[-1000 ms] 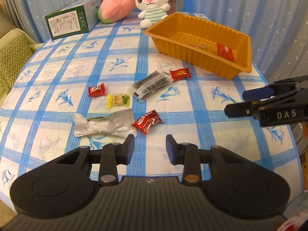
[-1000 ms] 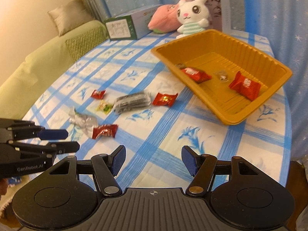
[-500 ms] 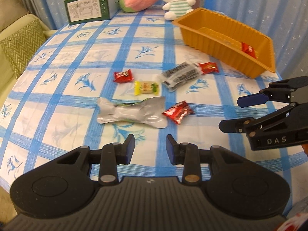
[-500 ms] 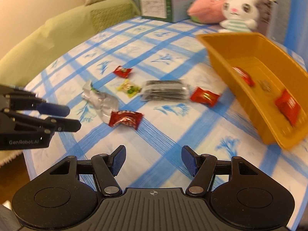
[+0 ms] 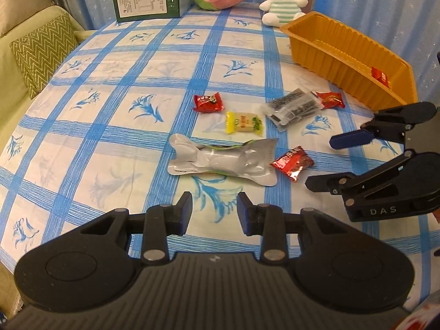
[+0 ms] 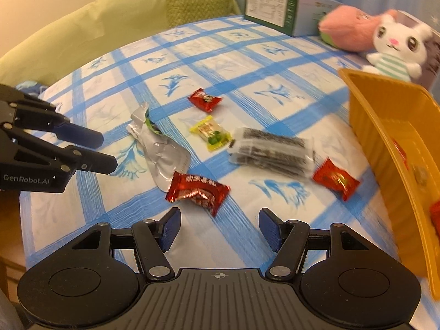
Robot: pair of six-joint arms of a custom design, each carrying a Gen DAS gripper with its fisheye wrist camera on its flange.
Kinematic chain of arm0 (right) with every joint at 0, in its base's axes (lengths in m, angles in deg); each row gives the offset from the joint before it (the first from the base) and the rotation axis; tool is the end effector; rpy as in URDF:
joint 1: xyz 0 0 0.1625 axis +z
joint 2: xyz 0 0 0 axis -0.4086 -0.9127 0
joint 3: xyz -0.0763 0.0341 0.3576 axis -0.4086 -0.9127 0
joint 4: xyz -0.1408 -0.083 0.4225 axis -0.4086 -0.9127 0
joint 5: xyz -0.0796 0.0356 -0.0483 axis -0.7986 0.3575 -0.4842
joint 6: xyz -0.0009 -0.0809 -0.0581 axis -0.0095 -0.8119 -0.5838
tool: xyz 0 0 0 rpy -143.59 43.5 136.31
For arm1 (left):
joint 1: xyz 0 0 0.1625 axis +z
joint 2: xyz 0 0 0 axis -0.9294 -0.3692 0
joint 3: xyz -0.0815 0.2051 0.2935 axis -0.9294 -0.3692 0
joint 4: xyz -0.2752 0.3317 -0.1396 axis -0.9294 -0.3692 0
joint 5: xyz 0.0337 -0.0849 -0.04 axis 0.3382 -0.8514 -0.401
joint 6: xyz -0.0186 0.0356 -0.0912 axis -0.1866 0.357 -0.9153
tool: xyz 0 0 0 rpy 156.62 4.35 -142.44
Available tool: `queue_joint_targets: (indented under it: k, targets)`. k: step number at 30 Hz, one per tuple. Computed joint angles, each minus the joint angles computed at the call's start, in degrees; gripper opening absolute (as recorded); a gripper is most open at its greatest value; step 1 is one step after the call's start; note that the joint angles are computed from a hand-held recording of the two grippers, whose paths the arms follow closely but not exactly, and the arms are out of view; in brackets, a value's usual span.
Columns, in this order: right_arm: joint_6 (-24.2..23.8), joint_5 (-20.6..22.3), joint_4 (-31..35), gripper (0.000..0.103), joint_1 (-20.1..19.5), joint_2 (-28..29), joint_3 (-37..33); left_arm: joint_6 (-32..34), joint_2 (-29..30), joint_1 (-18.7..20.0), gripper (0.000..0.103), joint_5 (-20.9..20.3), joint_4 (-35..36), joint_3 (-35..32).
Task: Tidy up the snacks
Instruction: 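Grasp the red printed candy with the right tool while the left tool grasps the silver foil packet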
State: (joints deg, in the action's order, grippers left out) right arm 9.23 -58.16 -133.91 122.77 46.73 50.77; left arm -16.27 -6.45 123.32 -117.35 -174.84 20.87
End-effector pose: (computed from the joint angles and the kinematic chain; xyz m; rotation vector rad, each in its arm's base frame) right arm 0.2405 -0.8087 0.1134 1.6246 -2.4356 0.0622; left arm -0.1937 -0.6597 0.1994 0.0017 2.1872 -0.7702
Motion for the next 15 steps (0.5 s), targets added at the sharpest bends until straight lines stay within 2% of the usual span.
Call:
queue_joint_targets:
  k: [7, 12, 15]
  targets:
    - [-6.7, 1.3, 1.9, 0.063, 0.3, 3.0, -3.6, -0.2, -0.3, 0.7, 0.033, -0.1, 0.1, -0.2]
    - [-7.7, 1.8, 6.5, 0.048, 0.6, 5.7, -7.9, -0.6, -0.5, 1.1, 0.033, 0.0, 0.7, -0.4]
    - [-7.7, 2.0, 7.8, 0.045, 0.8, 6.5, -9.3, -0.1, -0.7, 1.1, 0.033, -0.1, 0.5, -0.4]
